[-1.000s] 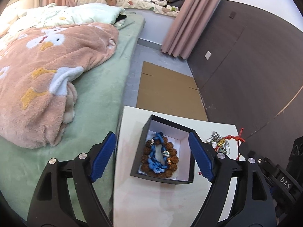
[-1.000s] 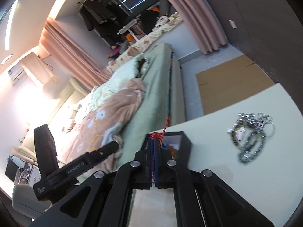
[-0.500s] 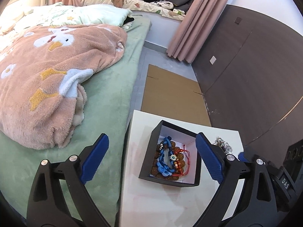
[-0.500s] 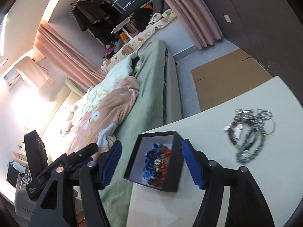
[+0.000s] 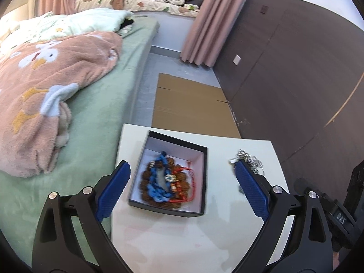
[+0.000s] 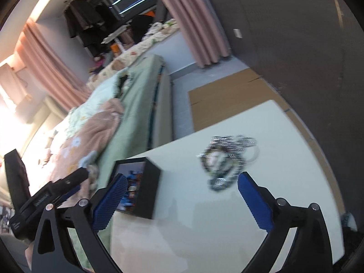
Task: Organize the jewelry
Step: 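Move the left gripper to the pile and grasp the grey-blue bead bracelet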
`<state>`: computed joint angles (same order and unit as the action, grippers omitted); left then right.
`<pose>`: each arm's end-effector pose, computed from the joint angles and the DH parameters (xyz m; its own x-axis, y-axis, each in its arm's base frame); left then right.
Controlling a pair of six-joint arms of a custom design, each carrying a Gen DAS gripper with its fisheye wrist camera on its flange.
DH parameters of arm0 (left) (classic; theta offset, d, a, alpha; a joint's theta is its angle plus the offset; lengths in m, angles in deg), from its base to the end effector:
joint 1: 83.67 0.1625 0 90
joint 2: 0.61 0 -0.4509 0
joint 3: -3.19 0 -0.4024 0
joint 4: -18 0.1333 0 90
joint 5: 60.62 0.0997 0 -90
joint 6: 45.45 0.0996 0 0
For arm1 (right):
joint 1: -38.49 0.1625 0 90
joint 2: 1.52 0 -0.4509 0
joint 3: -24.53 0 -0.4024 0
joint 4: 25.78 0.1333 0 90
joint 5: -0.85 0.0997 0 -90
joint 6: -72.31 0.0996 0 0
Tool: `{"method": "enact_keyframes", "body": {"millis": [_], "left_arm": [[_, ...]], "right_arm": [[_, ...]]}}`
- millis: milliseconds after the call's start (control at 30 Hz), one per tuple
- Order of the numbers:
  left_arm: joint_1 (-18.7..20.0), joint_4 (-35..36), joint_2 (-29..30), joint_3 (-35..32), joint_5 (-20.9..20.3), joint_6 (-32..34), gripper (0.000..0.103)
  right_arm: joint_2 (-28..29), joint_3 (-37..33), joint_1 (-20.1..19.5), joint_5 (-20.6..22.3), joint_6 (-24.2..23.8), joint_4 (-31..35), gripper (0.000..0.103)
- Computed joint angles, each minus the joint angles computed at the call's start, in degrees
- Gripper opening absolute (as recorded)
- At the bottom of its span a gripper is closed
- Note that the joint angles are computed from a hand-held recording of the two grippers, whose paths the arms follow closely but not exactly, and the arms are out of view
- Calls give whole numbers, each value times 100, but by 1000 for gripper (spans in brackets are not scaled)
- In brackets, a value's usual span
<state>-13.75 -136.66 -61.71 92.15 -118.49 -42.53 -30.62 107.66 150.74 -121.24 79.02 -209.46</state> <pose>-0.0668 -0.7252 0.3614 -0.8896 0.0298 -0.4558 0.3206 0.7515 -0.5766 0.3625 -0.6738 0.0548 -0.9403 0.0763 0.3317 -0.1829 0.7086 -0.6815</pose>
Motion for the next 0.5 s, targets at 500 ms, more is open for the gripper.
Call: {"method": "enact_keyframes", "body": {"millis": [500], "left_arm": [[-299, 69, 484, -81, -348, 360, 92]], "right_arm": [[-873, 951, -470, -163, 531, -405, 95]]}}
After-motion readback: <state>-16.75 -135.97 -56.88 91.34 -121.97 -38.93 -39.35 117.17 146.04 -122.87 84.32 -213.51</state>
